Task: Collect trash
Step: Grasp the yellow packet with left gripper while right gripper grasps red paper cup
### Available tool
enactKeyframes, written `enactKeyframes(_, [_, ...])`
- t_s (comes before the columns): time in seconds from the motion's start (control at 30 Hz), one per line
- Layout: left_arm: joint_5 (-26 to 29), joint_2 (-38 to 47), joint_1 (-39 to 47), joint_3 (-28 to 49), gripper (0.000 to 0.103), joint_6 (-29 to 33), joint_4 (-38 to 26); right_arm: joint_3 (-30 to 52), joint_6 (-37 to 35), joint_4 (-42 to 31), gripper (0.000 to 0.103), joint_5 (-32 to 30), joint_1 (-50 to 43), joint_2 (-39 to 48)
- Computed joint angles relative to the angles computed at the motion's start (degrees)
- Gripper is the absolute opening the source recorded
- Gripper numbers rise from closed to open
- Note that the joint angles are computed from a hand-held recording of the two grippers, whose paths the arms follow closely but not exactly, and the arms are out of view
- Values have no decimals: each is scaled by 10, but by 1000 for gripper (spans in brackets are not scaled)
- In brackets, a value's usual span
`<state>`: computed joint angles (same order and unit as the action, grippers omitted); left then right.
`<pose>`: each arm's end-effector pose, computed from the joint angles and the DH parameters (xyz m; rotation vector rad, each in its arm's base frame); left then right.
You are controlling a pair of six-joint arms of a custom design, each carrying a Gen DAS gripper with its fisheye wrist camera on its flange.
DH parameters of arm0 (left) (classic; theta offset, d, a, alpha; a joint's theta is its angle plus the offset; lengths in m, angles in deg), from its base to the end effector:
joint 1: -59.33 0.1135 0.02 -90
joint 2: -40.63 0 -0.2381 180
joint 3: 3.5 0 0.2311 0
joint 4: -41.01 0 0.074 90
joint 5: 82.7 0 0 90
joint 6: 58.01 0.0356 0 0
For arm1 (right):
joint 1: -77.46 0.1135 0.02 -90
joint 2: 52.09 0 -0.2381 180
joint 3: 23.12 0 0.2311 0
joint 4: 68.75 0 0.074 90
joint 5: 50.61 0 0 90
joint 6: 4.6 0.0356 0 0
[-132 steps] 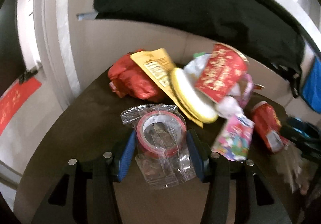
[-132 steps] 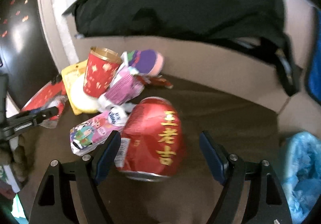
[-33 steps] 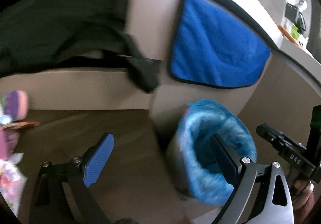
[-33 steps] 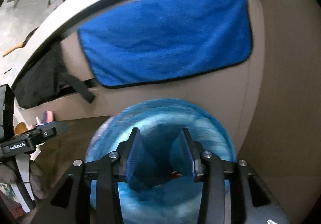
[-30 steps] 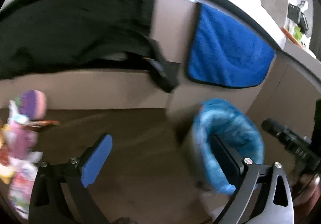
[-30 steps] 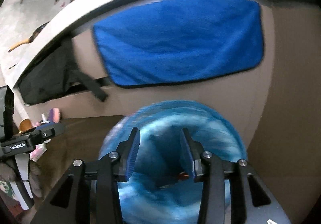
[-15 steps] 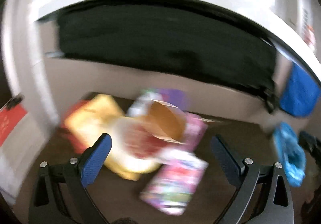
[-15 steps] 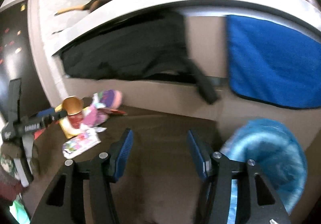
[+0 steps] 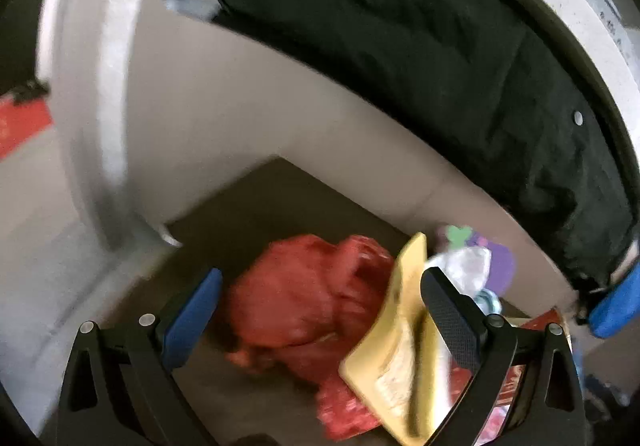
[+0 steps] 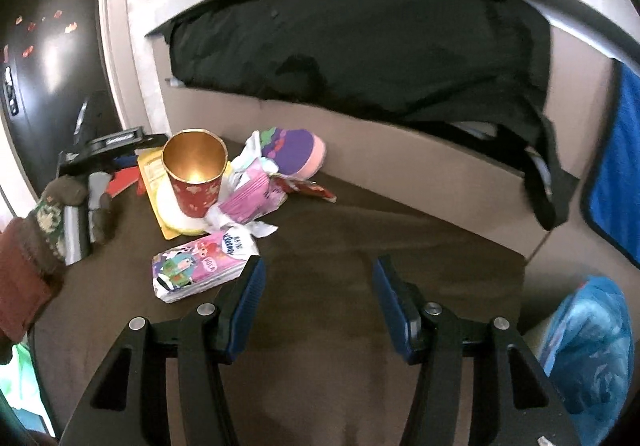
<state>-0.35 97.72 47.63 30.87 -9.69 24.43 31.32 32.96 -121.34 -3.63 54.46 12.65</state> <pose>0.1854 -0.0336 0.1549 -0.6571 2.1759 -0.3477 0.1856 -0.0524 0.1985 -0.7951 2.1672 0.3775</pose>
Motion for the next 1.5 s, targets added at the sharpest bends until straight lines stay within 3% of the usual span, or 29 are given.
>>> enactKeyframes(0.2, [17, 90, -106, 18, 98, 3, 91, 1, 21, 15, 53, 6, 28, 9])
enactKeyframes(0.4, [-3, 101, -208, 32, 98, -18, 93, 11, 17, -2, 53, 1, 43, 31])
enactKeyframes(0.57, [-116, 50, -322, 53, 91, -54, -12, -8, 16, 3, 54, 18, 66, 31])
enactKeyframes(0.7, [-204, -50, -404, 42, 89, -112, -124, -15, 19, 7, 54, -1, 65, 24])
enactKeyframes(0.77, [-221, -70, -416, 48, 89, -114, -150, -14, 18, 8, 54, -16, 63, 18])
enactKeyframes(0.9, [-231, -78, -450, 58, 85, -114, -161, -12, 55, 34, 56, 14, 94, 29])
enactKeyframes(0.97, [-240, -64, -461, 67, 79, -114, -160, 14, 47, 2, 55, 7, 98, 73])
enactKeyframes(1.0, [-243, -54, -464, 73, 75, -114, -156, 33, 27, -30, 43, 1, 98, 103])
enactKeyframes(1.03, [-245, -48, -464, 77, 72, -115, -153, 39, 10, -50, 23, -1, 99, 113])
enactKeyframes(1.1, [-245, -38, -460, 83, 65, -116, -140, 36, -24, -76, 12, 4, 98, 106])
enactKeyframes(1.27, [-253, 11, -454, 104, 38, -113, -103, 36, -86, -102, 7, -6, 51, 82])
enactKeyframes(1.33, [-250, 39, -449, 119, 20, -116, -97, 47, -92, -104, 7, -10, 25, 91])
enactKeyframes(1.5, [-248, 108, -473, 163, 14, -79, -58, 81, -65, -70, 7, -15, -39, 136])
